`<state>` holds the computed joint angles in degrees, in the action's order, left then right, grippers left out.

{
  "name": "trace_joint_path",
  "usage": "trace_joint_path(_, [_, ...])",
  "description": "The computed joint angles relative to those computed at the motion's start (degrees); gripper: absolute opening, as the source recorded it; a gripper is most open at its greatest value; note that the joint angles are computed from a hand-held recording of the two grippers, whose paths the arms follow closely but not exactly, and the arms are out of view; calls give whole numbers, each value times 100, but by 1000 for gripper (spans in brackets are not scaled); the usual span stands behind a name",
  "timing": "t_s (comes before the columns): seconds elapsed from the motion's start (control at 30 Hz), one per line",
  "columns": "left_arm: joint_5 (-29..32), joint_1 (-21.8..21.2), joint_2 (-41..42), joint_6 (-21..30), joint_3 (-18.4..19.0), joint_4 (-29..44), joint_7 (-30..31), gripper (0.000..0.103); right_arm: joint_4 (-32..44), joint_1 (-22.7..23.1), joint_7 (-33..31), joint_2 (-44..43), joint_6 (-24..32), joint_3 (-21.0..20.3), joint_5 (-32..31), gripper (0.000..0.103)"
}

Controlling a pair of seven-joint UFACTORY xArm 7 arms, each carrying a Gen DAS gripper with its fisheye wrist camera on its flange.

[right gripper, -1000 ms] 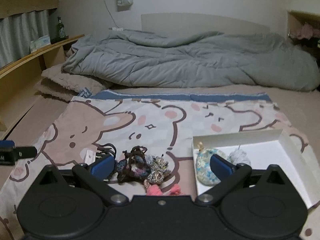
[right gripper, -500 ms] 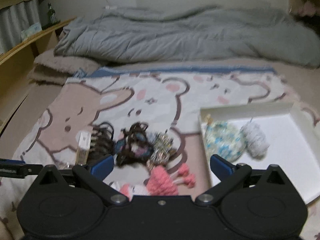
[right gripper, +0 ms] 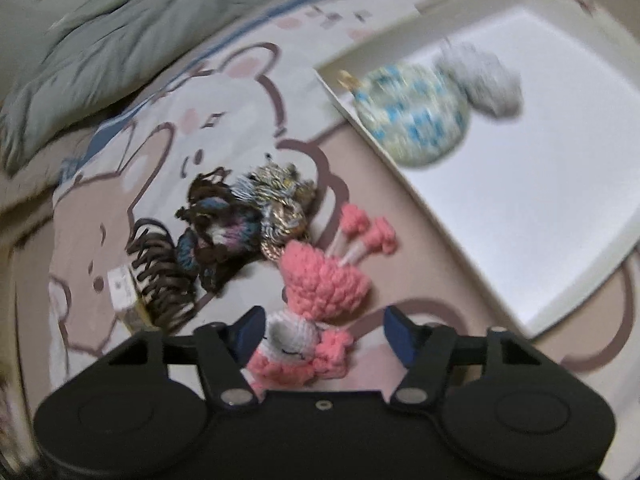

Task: Organize objects
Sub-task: 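Grasp the clear bag of cords with the left tool while the right tool grasps the pink crocheted doll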

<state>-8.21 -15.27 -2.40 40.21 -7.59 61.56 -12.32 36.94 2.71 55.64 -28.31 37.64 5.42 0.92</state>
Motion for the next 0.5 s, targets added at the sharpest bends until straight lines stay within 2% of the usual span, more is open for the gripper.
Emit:
trace_joint_path(0.07, [123, -7, 28, -31, -20, -3, -189, 77, -79, 3, 220, 56, -197, -5, 171, 59])
trace_joint_path(0.27, [497, -45, 191, -89, -55, 58, -622, 77, -82, -47, 744, 351, -604, 110, 150, 56])
trace_joint_path(0.37, [682, -70, 303, -43, -59, 113, -603, 77, -12, -10, 618, 595, -674, 121, -57, 55])
trace_joint_path(0.5, [703, -72, 401, 11, -41, 142, -393, 69, 6, 58, 410, 714, -773, 15, -109, 53])
